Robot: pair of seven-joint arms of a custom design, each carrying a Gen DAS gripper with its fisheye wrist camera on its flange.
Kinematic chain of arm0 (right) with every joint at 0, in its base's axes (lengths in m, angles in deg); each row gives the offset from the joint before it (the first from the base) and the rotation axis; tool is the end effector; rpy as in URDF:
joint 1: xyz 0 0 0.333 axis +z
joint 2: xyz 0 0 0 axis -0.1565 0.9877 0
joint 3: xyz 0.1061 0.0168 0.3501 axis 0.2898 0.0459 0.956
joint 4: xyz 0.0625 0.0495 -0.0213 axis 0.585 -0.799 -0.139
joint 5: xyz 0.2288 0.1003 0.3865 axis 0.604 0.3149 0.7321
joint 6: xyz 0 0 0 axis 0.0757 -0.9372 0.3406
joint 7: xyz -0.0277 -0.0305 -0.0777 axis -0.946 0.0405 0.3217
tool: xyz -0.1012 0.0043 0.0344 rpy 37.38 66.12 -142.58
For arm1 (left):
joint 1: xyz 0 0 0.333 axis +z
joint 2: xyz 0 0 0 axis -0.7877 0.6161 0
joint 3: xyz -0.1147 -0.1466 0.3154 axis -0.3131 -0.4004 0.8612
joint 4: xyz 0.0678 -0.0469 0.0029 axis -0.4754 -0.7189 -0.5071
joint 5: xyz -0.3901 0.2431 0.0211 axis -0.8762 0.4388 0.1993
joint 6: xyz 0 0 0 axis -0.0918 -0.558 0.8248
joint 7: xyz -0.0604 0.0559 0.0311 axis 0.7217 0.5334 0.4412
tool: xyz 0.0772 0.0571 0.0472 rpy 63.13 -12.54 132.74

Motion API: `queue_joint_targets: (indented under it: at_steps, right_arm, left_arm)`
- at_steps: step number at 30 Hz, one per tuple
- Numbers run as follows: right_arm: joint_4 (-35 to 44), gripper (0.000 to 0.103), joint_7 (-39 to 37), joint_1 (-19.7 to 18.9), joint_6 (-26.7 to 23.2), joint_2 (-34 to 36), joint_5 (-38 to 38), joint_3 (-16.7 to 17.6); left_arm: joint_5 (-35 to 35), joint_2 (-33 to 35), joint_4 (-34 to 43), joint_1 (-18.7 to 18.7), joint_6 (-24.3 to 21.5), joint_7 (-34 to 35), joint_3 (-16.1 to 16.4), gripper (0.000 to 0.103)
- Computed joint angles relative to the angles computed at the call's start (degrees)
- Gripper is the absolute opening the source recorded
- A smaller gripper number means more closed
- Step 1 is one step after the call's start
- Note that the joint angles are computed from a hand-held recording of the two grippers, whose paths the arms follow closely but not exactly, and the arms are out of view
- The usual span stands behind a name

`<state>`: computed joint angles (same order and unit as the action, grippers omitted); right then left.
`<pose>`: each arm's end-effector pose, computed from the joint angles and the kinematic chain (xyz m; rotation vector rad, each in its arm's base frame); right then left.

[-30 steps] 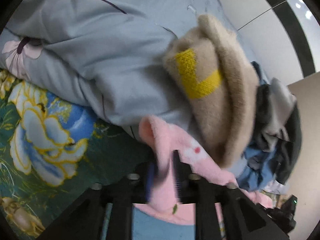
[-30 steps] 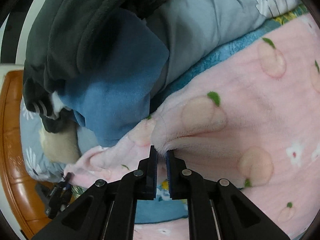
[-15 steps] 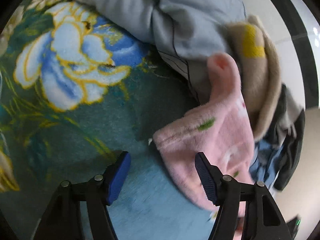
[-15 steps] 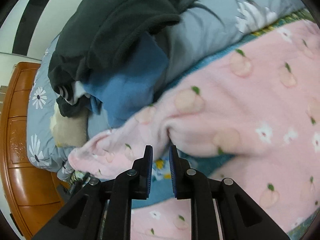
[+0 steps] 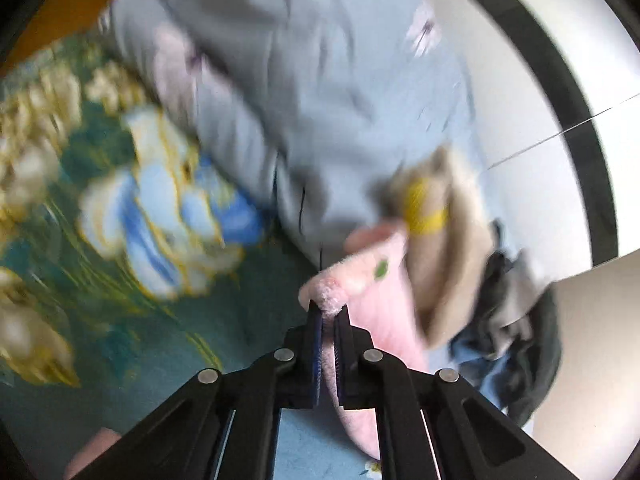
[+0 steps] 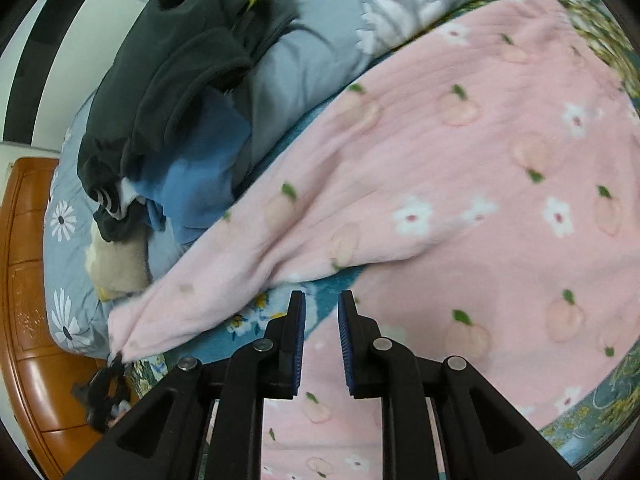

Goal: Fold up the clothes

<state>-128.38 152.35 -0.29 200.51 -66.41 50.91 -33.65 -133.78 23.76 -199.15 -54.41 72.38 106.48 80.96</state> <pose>0.3564 0.0232 0.5224 -0.7823 2.5840 0.1476 0.5974 -0.0742 0.5069 2.2777 -1.6995 1.0651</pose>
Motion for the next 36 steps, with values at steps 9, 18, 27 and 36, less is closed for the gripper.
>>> queue_joint_targets:
  at_steps: [9,18,27,36]
  right_arm:
    - [-3.67,0.016,2.15,-1.02,-3.63,-5.64,0.44,-0.18]
    - [-4.56,0.016,2.53,-0.71,-3.64,-7.02,1.15,-0.47]
    - [-2.91,0.016,-0.82,0.76,-1.57,-3.32,1.85,-1.25]
    - [-1.10,0.016,-4.52,3.53,3.40,4.46,5.95,-2.00]
  left_arm:
    - [15.31,7.38,2.16,3.50,-7.27,-6.32,-0.10,0.006]
    - [20.33,2.04,-0.92,3.48,-9.01,-7.01,-0.21,0.006]
    - [17.31,0.15,-0.80,4.46,-14.37,3.86,1.45,0.041]
    - [26.91,15.53,15.51,1.53,-11.88,8.29,-2.17,0.066]
